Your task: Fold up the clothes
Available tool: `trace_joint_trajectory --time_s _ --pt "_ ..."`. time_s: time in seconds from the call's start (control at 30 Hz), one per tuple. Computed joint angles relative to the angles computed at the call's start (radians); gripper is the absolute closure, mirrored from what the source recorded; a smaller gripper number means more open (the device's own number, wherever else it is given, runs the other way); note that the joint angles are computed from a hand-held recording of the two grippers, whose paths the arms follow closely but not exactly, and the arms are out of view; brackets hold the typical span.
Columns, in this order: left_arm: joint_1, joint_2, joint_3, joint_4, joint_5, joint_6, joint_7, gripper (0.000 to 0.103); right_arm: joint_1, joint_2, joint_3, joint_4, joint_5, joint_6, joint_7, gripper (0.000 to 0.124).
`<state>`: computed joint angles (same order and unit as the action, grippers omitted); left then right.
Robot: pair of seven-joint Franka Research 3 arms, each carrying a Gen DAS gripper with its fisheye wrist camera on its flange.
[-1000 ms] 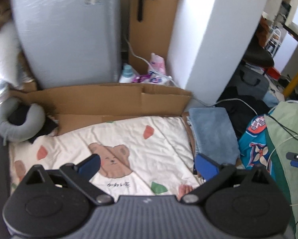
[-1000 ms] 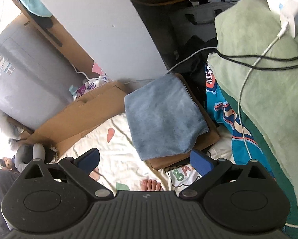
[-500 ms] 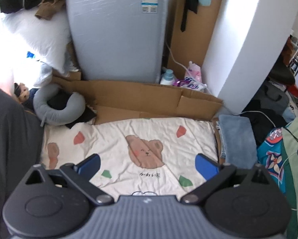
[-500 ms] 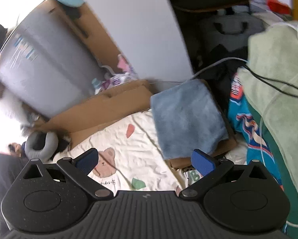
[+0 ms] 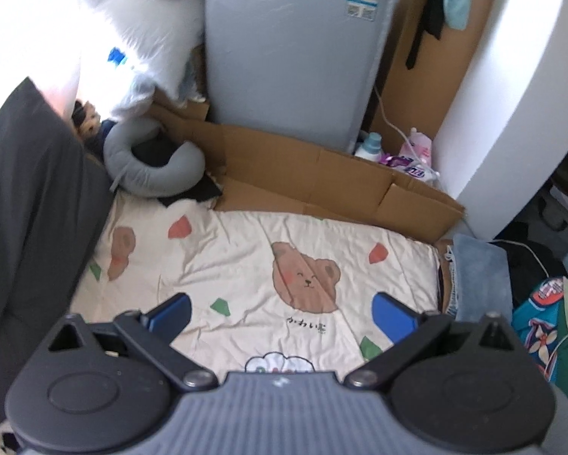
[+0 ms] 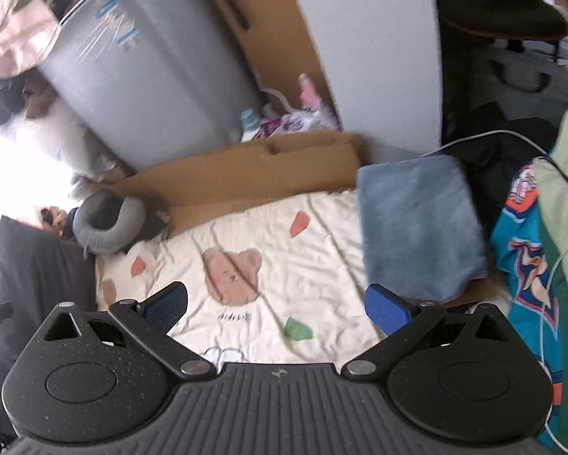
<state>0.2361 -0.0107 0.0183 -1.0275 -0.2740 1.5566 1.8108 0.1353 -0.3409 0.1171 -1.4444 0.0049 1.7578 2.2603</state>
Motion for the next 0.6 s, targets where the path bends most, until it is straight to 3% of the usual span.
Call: trace_joint_trajectory --time_s 0.2,0.6 --pt "-0.001 -0.082 0.02 -0.15 0.006 0.046 -0.008 0.001 0.036 0.086 0.03 0.084 -0.018 -0.044 0.031 0.021" --pt "-0.074 -0.248 0.03 -0.455 0.086 0.205 -0.086 0.001 0.126 0.2 0.036 0.162 -0.047 -0.051 0.105 0.021"
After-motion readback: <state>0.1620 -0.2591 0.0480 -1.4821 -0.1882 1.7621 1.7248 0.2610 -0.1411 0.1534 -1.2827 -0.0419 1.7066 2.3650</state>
